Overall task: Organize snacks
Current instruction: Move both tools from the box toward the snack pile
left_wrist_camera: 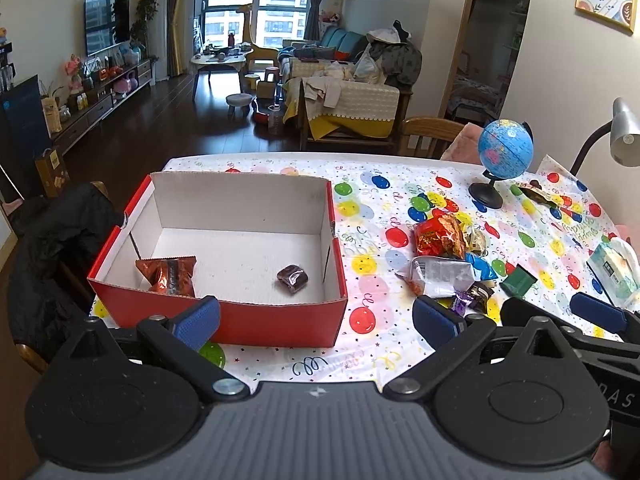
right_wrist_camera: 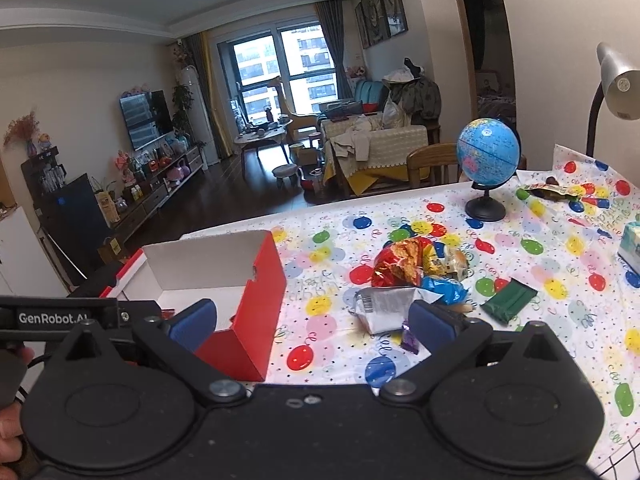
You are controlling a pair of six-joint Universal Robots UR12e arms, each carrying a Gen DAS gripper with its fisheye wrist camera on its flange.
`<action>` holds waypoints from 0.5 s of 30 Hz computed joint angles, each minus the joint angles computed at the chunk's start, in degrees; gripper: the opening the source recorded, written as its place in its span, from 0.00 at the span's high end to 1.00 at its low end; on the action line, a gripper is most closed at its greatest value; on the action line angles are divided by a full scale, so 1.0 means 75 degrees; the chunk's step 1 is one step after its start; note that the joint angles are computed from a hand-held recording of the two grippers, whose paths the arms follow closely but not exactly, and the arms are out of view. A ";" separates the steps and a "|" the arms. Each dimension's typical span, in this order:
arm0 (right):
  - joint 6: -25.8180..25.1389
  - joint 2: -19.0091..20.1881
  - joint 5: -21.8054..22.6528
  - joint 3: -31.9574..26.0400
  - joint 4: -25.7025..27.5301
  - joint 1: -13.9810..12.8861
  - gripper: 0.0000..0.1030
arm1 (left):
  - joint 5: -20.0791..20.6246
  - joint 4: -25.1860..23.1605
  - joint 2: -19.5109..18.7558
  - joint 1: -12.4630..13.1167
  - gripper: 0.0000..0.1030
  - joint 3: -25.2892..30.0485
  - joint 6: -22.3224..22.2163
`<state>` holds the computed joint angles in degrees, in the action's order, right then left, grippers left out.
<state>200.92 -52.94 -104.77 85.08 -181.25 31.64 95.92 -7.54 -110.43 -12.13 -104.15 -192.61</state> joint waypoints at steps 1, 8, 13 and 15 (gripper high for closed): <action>-0.0037 -0.0004 -0.0021 0.0004 0.0003 -0.0002 0.01 | 0.0013 0.0017 -0.0005 -0.0012 0.00 0.0001 0.0013; -0.0095 -0.0023 -0.0201 0.0026 0.0020 0.0016 0.03 | 0.0019 0.0063 -0.0039 -0.0057 0.00 0.0031 0.0126; -0.0045 -0.0049 -0.0376 0.0081 -0.0037 0.0019 0.04 | -0.0041 0.0113 -0.0065 -0.0095 0.00 0.0075 0.0182; -0.0005 -0.0066 -0.0520 0.0112 -0.0060 0.0037 0.04 | -0.0091 0.0142 -0.0084 -0.0115 0.00 0.0106 0.0229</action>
<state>200.89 -53.43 -108.67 85.92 -181.70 31.92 95.24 -6.47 -111.07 -12.99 -103.36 -190.89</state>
